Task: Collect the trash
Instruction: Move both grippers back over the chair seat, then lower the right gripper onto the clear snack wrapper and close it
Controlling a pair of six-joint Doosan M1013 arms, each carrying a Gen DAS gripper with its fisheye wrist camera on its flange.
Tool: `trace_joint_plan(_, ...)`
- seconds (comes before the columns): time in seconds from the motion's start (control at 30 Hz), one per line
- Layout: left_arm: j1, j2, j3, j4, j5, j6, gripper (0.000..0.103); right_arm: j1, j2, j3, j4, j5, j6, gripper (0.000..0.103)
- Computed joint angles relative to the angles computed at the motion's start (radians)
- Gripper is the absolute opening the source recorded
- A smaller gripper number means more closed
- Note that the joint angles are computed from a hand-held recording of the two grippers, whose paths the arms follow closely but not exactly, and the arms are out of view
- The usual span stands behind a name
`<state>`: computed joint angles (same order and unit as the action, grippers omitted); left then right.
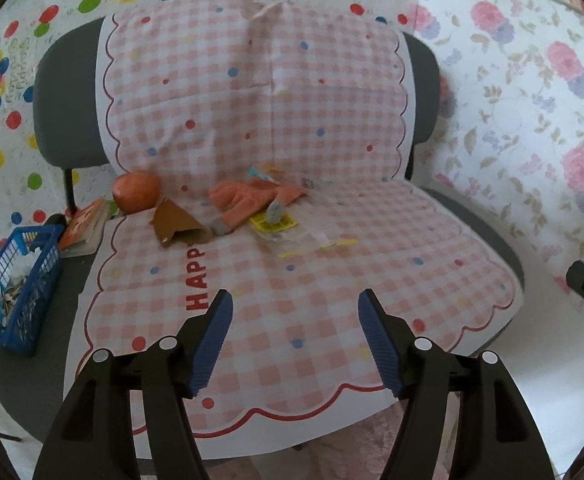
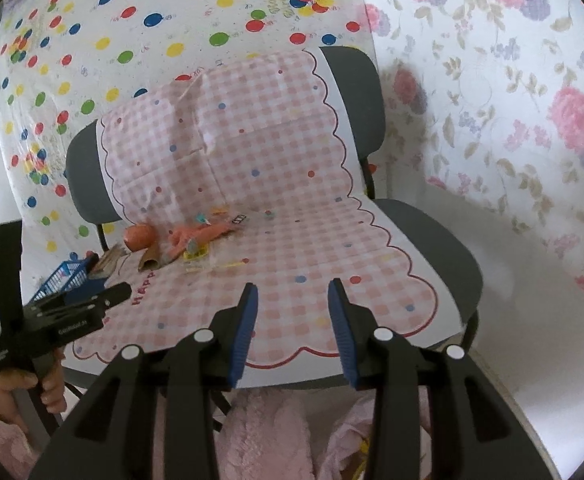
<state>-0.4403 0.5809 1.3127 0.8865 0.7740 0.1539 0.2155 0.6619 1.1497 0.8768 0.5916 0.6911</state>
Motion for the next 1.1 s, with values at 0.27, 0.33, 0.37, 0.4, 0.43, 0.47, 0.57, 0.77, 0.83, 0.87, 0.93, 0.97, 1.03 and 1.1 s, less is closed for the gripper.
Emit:
trace_joint_plan(0.27, 0.014, -0.008, 0.027, 0.041, 0.060, -0.077, 0.066, 0.000, 0.057, -0.091, -0.019, 0.089, 0.013, 0.055)
trace_joint_plan(0.33, 0.023, -0.016, 0.043, 0.048, 0.073, -0.103, 0.066, 0.002, 0.083, -0.133, -0.035, 0.121, 0.034, 0.055)
trace_joint_plan(0.37, 0.026, -0.021, 0.052, 0.053, 0.075, -0.119, 0.066, 0.002, 0.098, -0.160, -0.041, 0.148, 0.050, 0.055)
trace_joint_plan(0.4, 0.030, -0.027, 0.063, 0.060, 0.078, -0.136, 0.067, 0.002, 0.106, -0.175, -0.043, 0.160, 0.056, 0.055)
trace_joint_plan(0.43, 0.033, -0.032, 0.073, 0.067, 0.085, -0.149, 0.073, 0.006, 0.114, -0.190, -0.051, 0.160, 0.062, 0.055)
trace_joint_plan(0.47, 0.035, -0.035, 0.079, 0.074, 0.091, -0.158, 0.077, 0.009, 0.117, -0.198, -0.052, 0.155, 0.058, 0.055)
trace_joint_plan(0.57, 0.051, -0.034, 0.089, 0.043, 0.092, -0.135, 0.078, 0.018, 0.136, -0.227, -0.048, 0.154, 0.055, 0.055)
trace_joint_plan(0.77, 0.086, -0.023, 0.088, 0.000, 0.074, -0.128, 0.078, 0.048, 0.201, -0.328, -0.119, 0.210, 0.128, 0.054)
trace_joint_plan(0.83, 0.091, -0.022, 0.087, 0.021, 0.071, -0.145, 0.078, 0.059, 0.214, -0.349, -0.140, 0.218, 0.132, 0.055)
trace_joint_plan(0.87, 0.092, -0.022, 0.086, 0.030, 0.076, -0.147, 0.078, 0.063, 0.220, -0.359, -0.146, 0.223, 0.135, 0.055)
trace_joint_plan(0.93, 0.097, -0.021, 0.081, 0.042, 0.080, -0.144, 0.078, 0.074, 0.242, -0.400, -0.168, 0.243, 0.156, 0.055)
trace_joint_plan(0.97, 0.099, -0.020, 0.079, 0.046, 0.079, -0.145, 0.078, 0.077, 0.251, -0.418, -0.174, 0.253, 0.164, 0.055)
trace_joint_plan(1.03, 0.106, -0.019, 0.073, 0.053, 0.079, -0.142, 0.078, 0.088, 0.272, -0.461, -0.190, 0.266, 0.182, 0.055)
trace_joint_plan(1.1, 0.112, -0.018, 0.068, 0.058, 0.080, -0.143, 0.078, 0.097, 0.294, -0.505, -0.212, 0.279, 0.201, 0.055)
